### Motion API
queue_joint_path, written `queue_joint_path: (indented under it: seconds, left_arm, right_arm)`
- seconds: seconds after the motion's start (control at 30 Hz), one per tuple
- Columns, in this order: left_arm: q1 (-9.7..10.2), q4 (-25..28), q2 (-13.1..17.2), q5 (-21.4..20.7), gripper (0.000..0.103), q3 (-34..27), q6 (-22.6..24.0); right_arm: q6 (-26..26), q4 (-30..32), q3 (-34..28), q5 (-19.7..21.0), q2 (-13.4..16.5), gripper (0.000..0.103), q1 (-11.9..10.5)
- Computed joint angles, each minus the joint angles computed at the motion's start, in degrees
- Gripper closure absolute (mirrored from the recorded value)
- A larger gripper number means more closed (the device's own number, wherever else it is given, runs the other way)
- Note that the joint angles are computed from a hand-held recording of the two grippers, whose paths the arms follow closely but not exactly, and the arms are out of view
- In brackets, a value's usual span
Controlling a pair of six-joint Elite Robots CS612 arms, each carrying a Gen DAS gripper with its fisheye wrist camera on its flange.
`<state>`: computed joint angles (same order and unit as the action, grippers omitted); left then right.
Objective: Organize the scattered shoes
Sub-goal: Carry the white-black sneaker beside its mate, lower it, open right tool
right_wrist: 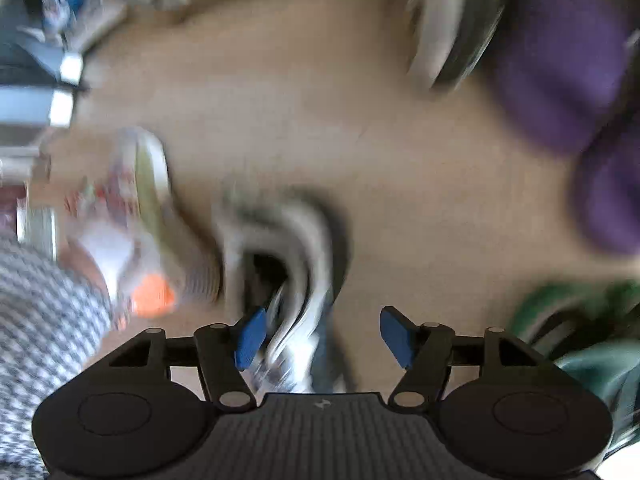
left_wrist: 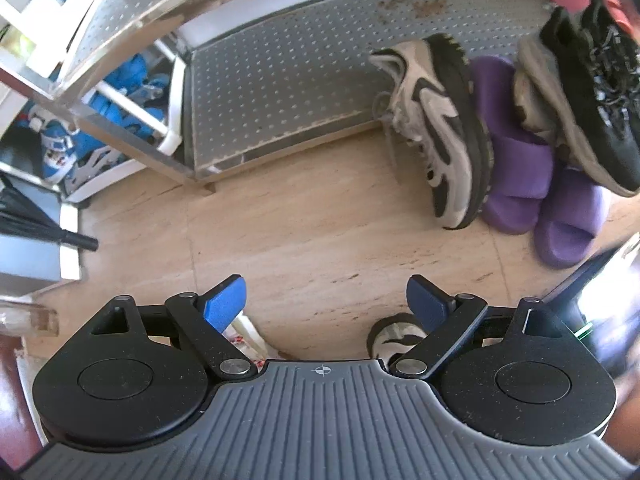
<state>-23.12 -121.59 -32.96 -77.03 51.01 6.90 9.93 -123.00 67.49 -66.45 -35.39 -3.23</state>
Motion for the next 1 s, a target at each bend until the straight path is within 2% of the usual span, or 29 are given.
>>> queue_joint_path:
  seconds: [0.07,0.1,0.2,0.3,0.47,0.63,0.67,0.7,0.73,0.77,0.8,0.83,0.9,1.0]
  left_arm:
    - [0.0,1.5,0.5,1.0,0.012,-0.5,-1.7]
    - [0.14,3.1,0.9,0.8,0.012,-1.2,-3.6]
    - [0.84,7.1,2.2,-2.3,0.012,-3.8,-8.7]
    - [1.24,7.2,2.7,-4.5,0.012,-5.1,-11.4]
    - [1.28,6.2,2.4,-6.4,0.012,-5.2,-12.6]
    - [1.67,7.1,2.5,-8.5,0.012,-6.0,-14.1]
    - [1.66,7.2,2.7,-8.3,0.012,-6.4,-14.2]
    - [1.66,7.4,2.9,-8.0,0.012,-6.9,-14.4]
    - [1.66,7.3,3.1,-7.6,0.012,-7.3,-14.6]
    - [1.66,7.2,3.2,-7.3,0.012,-7.5,-14.9]
    - [1.67,6.8,3.2,-7.1,0.012,-7.6,-15.1]
    - [1.7,6.3,3.2,-7.0,0.012,-7.8,-15.5]
    - [1.7,5.4,3.0,-6.5,0.012,-7.6,-15.7]
    - [1.6,3.7,2.5,-5.4,0.012,-6.7,-15.2]
  right_arm:
    - [1.4,-6.1,-1.0,-3.9,0.5,0.037,-0.7]
    - [2.0,-8.1,-2.0,-5.9,1.1,0.032,-0.8]
    - [2.2,-9.8,-7.4,-10.4,4.0,0.021,-0.7]
    - [0.9,-9.1,-11.3,-13.4,6.3,0.019,-0.3]
    - [-2.5,-6.9,-17.7,-17.2,9.8,0.015,0.1]
    - [-4.4,-4.2,-28.0,-22.8,16.3,0.011,1.5]
    - [-5.4,-3.8,-29.1,-23.5,17.0,0.011,1.7]
    - [-8.7,-2.8,-31.4,-25.5,18.5,0.015,2.3]
    - [-10.9,-2.3,-32.3,-26.8,19.0,0.027,2.5]
    - [-12.9,-1.4,-33.4,-28.1,19.6,0.028,2.7]
    - [-14.1,-0.1,-34.5,-29.7,20.0,0.034,3.0]
    - [-12.9,0.8,-34.8,-28.9,19.8,0.039,2.8]
    - [-11.4,0.9,-33.2,-25.1,18.5,0.041,2.1]
    - [-8.6,-1.9,-25.4,-16.3,13.4,0.041,0.6]
